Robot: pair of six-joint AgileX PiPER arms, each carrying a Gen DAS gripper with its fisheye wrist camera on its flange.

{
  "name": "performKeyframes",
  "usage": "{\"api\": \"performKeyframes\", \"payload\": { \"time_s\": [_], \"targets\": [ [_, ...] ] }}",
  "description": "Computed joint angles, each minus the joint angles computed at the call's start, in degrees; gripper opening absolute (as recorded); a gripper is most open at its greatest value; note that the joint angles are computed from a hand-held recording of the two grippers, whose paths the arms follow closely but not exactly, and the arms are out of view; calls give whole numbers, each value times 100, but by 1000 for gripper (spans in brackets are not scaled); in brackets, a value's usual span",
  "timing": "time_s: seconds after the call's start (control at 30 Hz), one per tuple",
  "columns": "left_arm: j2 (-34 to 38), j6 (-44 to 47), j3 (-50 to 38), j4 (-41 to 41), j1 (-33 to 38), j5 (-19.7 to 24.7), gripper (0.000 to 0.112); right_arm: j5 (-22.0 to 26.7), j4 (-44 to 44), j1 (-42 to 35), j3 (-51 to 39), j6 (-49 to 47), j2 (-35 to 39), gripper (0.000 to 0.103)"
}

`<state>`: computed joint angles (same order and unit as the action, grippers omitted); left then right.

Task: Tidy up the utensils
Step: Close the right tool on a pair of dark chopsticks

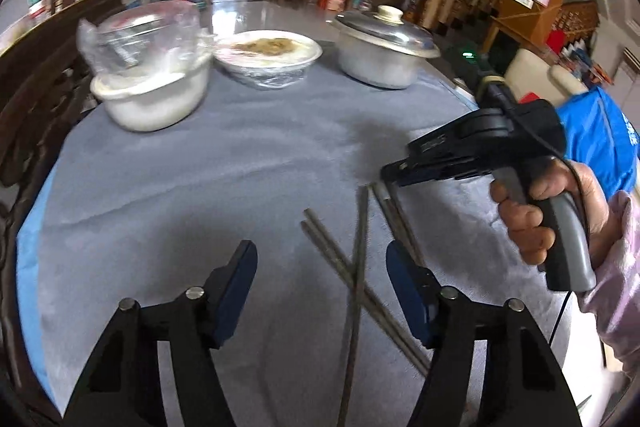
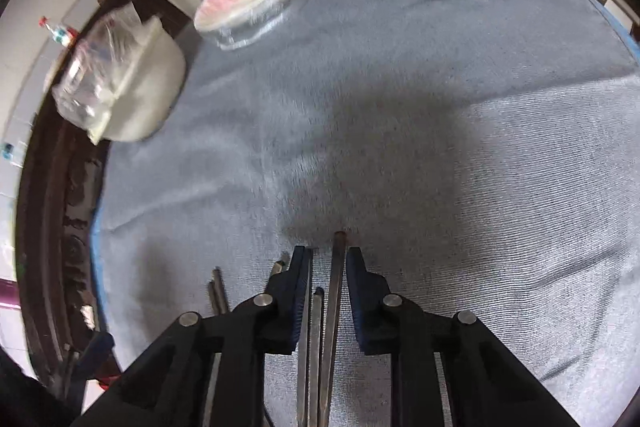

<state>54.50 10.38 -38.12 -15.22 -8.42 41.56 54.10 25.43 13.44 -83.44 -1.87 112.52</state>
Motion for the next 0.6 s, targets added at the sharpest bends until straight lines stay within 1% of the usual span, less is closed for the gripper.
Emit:
{"api": "performKeyframes", "payload": {
  "time_s": [0.03, 0.07, 0.17, 0.23, 0.27, 0.33, 0.4, 0.47, 0.53, 0.6],
  "targets": [
    [139, 41, -49, 15, -110, -80, 66, 16, -328, 119, -90, 324, 49, 21],
    [258, 133, -97, -26, -182, -107, 66, -49, -428, 169, -96, 437, 37, 20],
    [689, 380, -269, -176, -320, -183, 66, 53, -756, 310, -283, 677, 112, 19],
    [1007, 624, -407, -354, -372, -172, 66, 42, -1019, 410, -319, 889, 115, 10],
    [1151, 647, -474, -367, -418, -168, 66, 4, -1098, 461, -316, 872, 113, 7],
    [1499, 502, -653, -248, -583, -198, 66, -72, -1035, 434, -219, 694, 68, 7],
    [1809, 372, -838, -91, -744, -232, 66, -167, -813, 275, -16, 466, -38, 7],
    [2119, 250, -1022, 73, -907, -230, 66, -287, -783, 112, 224, 342, -194, 7],
    [2436, -24, -1243, 374, -1128, -210, 60, -346, -631, -93, 411, 128, -299, 7],
    [2838, -150, -1529, 522, -1227, 0, 45, -393, -521, -297, 632, -95, -448, 7]
  ]
}}
